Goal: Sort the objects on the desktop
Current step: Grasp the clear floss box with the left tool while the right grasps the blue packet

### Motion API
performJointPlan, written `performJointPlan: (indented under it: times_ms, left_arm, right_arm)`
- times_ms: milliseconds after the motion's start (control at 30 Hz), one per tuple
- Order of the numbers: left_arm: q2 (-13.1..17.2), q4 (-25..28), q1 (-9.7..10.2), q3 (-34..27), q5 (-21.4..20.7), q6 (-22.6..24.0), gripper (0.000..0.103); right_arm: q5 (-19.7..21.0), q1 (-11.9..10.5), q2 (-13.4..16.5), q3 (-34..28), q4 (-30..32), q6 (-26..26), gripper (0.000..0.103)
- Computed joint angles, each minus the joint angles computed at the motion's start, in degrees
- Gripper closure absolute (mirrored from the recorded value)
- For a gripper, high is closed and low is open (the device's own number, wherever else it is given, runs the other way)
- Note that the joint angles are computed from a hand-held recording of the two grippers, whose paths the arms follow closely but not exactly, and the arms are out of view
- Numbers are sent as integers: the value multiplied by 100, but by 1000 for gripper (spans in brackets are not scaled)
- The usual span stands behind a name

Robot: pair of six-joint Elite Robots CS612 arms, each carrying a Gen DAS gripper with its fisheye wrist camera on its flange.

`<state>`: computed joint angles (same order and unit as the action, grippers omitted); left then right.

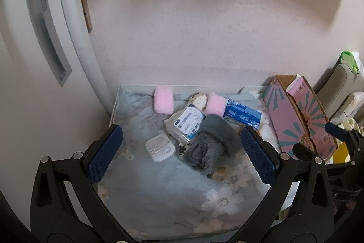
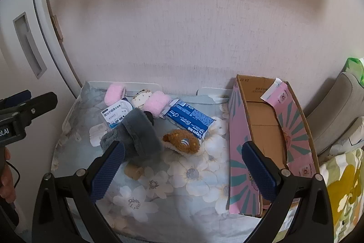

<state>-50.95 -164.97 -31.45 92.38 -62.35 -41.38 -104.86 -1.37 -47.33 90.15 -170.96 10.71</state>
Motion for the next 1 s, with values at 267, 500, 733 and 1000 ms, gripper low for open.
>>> performJointPlan:
  times_ms: [267, 500, 733, 1000]
  left_arm:
    - [240, -453, 163, -38, -358, 821, 0]
    - [752, 39, 435, -648, -712, 1426, 2]
    - [1268, 571, 542, -1321, -885, 1969, 5]
    - [1587, 1001, 532, -1668, -1019, 2286, 10]
  right_arm:
    - [221, -201, 108, -181, 51, -1020, 0]
    - [368, -430, 510, -975, 777, -2275, 1]
    - [820, -526, 1249, -2073, 1920, -3085, 7]
    - [805, -533, 1768, -2804, 3124, -3214, 11]
